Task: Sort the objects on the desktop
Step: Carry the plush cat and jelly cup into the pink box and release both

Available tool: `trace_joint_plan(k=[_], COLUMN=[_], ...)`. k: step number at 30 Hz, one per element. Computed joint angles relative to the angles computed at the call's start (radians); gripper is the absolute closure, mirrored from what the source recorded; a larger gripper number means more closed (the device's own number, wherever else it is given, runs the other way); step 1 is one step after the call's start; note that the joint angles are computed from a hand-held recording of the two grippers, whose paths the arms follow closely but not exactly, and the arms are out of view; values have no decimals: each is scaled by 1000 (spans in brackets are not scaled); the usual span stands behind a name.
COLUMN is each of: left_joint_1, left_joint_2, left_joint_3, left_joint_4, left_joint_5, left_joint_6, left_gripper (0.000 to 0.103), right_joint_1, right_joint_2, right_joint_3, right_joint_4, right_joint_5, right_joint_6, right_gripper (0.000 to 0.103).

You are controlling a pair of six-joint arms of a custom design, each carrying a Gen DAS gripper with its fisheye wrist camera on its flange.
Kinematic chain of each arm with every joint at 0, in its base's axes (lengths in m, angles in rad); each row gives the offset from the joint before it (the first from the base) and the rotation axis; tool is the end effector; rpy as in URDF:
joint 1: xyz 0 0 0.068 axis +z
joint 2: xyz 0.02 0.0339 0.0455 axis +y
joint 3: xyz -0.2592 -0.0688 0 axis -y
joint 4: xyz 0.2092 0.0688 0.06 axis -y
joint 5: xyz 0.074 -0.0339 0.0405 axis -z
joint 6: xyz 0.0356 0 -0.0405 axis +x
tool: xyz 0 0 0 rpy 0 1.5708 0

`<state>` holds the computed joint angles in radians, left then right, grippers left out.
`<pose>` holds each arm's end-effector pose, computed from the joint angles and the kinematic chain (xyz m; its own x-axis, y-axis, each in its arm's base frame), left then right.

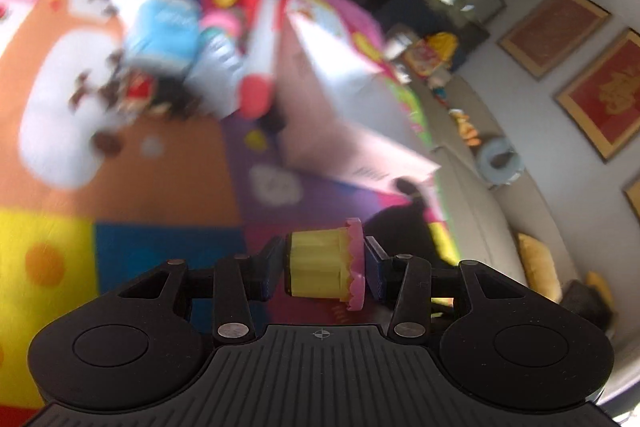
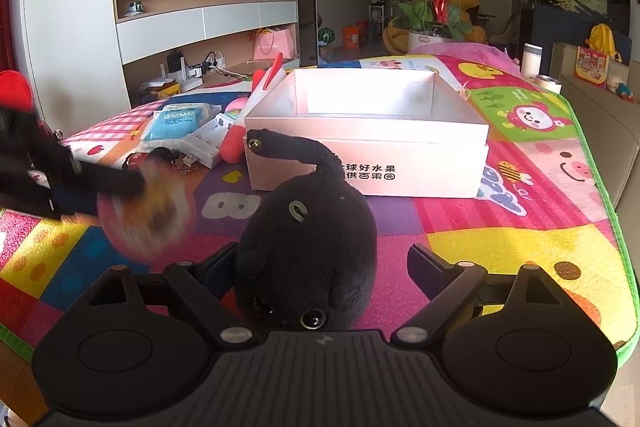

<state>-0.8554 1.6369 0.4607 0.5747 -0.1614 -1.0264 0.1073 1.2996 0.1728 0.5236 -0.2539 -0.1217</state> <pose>0.1768 -0.1947 0.1403 -0.7552 -0.4181 -0.5048 0.0233 0.7525 -0.6582 0.1819 0.0286 0.1386 -0.5223 -0.1744 -0.8347 -0.3755 0.9259 0.0415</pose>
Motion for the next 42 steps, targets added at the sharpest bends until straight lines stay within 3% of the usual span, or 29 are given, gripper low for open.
trace_joint_plan(k=[2,4,8,11,13,16,19,22,24,26,27,30,31,33,38,40,42], left_joint_1=[34,43,39,-25,-79,-174,-255,-296,-313,-321,-324,-321,-319,-311,-320,-323,-328], left_joint_2=[14,-14,-123,-169,-203,-249,-201,-97,-34,18,39,88,104,135,189,199,202], left_joint_3=[-57,-93,-120,-102,-99,-99,-27,56,97,139,157,201,219,257,310,320,324], left_joint_4=[78,72,-80,-214,-269,-308,-373,-402,-410,-427,-433,-432,-437,-454,-471,-484,-491], left_joint_5=[26,-17,-135,-253,-332,-443,-532,-561,-559,-564,-571,-588,-593,-591,-620,-630,-632], left_joint_6=[-52,-69,-50,-37,-19,35,99,165,186,186,183,190,200,222,241,243,254], left_gripper=[54,46,29,21,11,6,4,3,3,4,4,8,21,32,32,43,43], right_joint_1=[0,4,19,21,24,25,35,41,48,44,26,1,-11,-43,-165,-217,-259], right_joint_2=[-4,-3,22,40,37,16,-1,13,40,60,60,16,-4,-47,-150,-185,-220], right_joint_3=[-3,-5,-11,-15,-18,-27,-21,4,24,54,68,64,61,57,89,103,114], right_joint_4=[1,5,31,47,49,47,32,17,16,-23,-54,-94,-109,-149,-333,-411,-479], right_joint_5=[4,13,39,44,49,54,50,29,35,31,-2,-22,-31,-60,-185,-238,-273], right_joint_6=[0,4,14,6,4,1,7,23,46,47,41,37,30,16,-58,-108,-161], right_gripper=[12,10,6,5,4,3,3,3,8,32,35,35,35,35,35,35,35])
